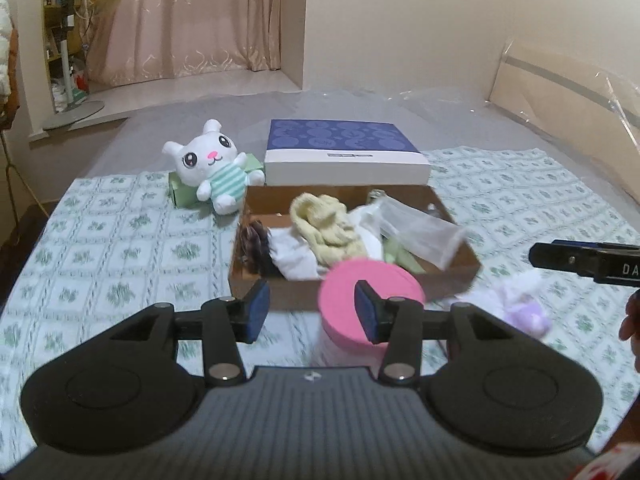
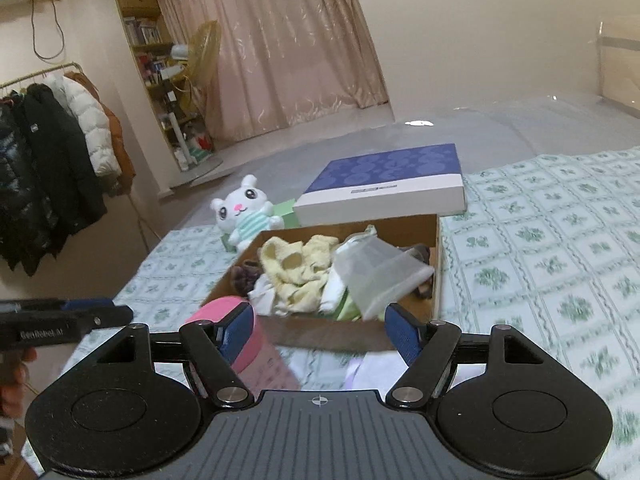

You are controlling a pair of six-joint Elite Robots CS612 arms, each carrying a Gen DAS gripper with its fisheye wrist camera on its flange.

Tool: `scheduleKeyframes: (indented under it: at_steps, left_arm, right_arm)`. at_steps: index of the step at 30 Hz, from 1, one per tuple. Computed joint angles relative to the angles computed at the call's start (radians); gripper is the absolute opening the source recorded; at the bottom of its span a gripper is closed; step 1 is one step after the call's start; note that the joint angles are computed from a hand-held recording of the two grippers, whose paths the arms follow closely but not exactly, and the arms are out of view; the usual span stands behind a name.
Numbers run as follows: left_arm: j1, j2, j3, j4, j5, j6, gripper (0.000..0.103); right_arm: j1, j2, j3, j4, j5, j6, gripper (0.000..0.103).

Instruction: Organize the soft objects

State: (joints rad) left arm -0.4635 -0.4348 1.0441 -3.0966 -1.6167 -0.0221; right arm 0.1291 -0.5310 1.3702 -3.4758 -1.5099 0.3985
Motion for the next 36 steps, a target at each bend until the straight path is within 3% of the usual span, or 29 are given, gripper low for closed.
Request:
scheduleKeyframes:
  at_steps: [11, 19, 36]
  left_arm:
    - [-0.033, -0.145, 0.293, -0.129, 0.027, -0.06, 0.044]
    - [-0.061, -0.222, 0.459, -0.203, 0.076, -0.079, 0.044]
    - [-0.113, -0.301, 0.645, -0.259, 0.123, -0.121, 0.044]
  right_arm:
    - [0.06, -0.092, 0.167, -0.056, -0.065, 0.002, 0.072]
    - [0.091, -0.146, 0.268, -0.025, -0.094, 0.052, 0.072]
    - [0.134, -0.208, 0.402, -0.043, -0.112, 0.013, 0.072]
